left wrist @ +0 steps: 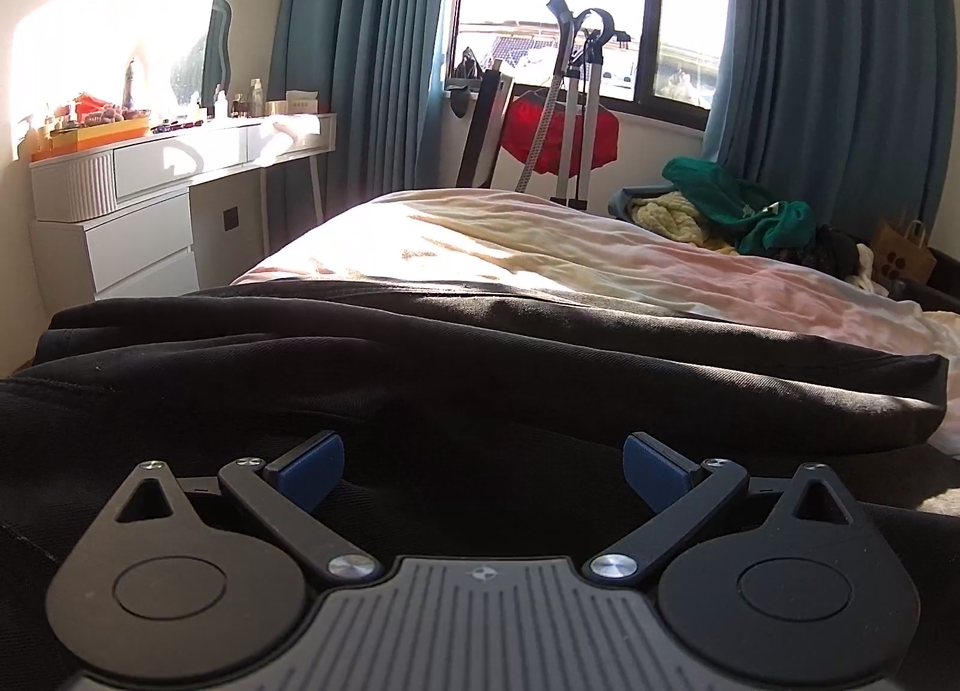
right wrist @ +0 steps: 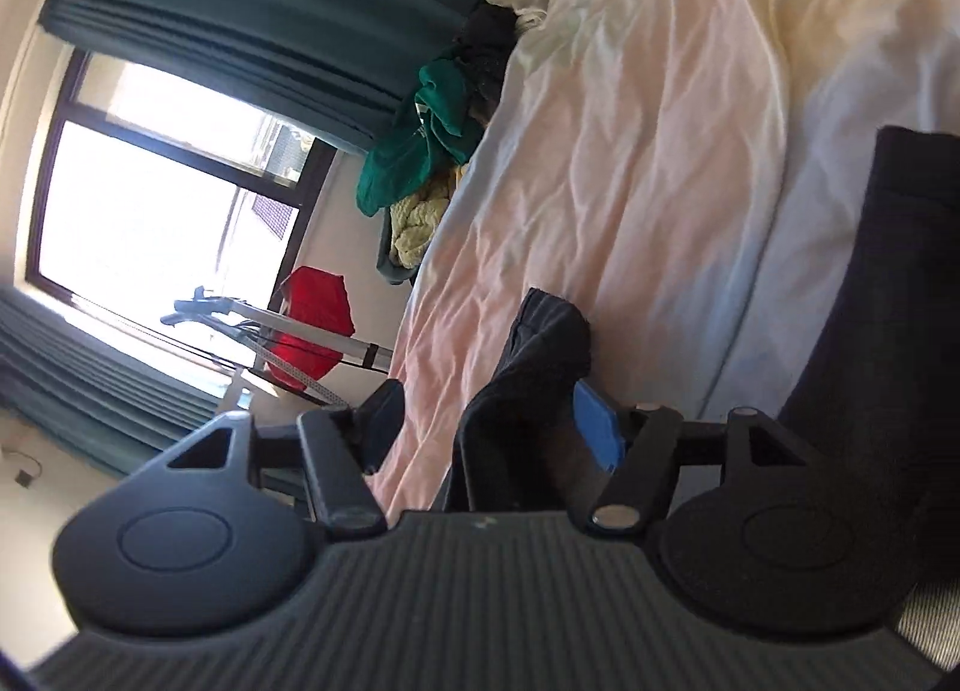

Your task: Fold clothes

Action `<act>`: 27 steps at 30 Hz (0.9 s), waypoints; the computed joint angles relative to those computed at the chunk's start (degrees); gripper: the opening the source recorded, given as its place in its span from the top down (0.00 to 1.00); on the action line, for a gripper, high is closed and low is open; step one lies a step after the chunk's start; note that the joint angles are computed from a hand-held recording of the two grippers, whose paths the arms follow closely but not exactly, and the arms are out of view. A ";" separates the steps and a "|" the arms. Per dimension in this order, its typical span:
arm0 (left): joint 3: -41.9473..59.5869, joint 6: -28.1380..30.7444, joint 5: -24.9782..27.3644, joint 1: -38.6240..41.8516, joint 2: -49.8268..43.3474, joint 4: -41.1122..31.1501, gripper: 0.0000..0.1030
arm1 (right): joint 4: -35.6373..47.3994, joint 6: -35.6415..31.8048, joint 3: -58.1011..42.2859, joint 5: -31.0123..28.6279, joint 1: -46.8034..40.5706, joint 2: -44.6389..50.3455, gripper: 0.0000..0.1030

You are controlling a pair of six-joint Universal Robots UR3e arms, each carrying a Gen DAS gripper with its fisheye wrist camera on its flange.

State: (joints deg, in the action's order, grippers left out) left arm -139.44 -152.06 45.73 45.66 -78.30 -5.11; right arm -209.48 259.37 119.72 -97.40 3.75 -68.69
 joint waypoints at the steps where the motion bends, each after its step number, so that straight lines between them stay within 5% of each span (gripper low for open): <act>1: 0.12 0.07 -0.36 0.41 0.62 -1.32 0.02 | 1.65 1.36 1.42 2.30 -0.61 -1.45 0.37; 3: 0.21 0.28 -1.07 1.18 2.09 -3.89 0.02 | 4.45 3.88 3.09 7.44 -1.73 -2.87 0.37; 6: 0.58 0.13 -0.63 1.38 3.41 -6.01 0.02 | -3.57 1.31 0.93 18.67 -4.55 3.91 0.37; 8: 0.73 -0.10 -0.40 1.73 3.91 -6.73 0.02 | 5.08 -4.91 -3.76 17.42 -3.66 3.85 0.38; 10: 0.57 -0.62 -0.12 1.98 4.46 -7.03 0.02 | 15.89 -7.34 -7.56 10.12 -1.14 2.60 0.41; 14: 0.56 -2.33 1.01 1.16 3.76 -5.65 0.02 | 26.53 -3.89 -10.84 3.01 1.86 1.74 0.72; 15: 0.65 -2.36 1.56 0.59 3.30 -5.13 0.02 | 28.26 -4.29 -11.66 2.53 2.22 1.76 0.74; 21: 0.57 -2.54 2.75 -1.63 1.88 -3.09 0.02 | 17.29 -12.46 -13.23 13.36 -1.08 6.89 0.70; 27: 0.74 -2.56 1.59 -1.37 1.81 -3.86 0.02 | 16.76 -25.08 -22.59 14.63 0.29 11.62 0.69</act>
State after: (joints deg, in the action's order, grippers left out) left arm -138.71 -154.63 47.32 44.29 -76.49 -8.98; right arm -192.72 234.29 97.13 -82.77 4.03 -57.07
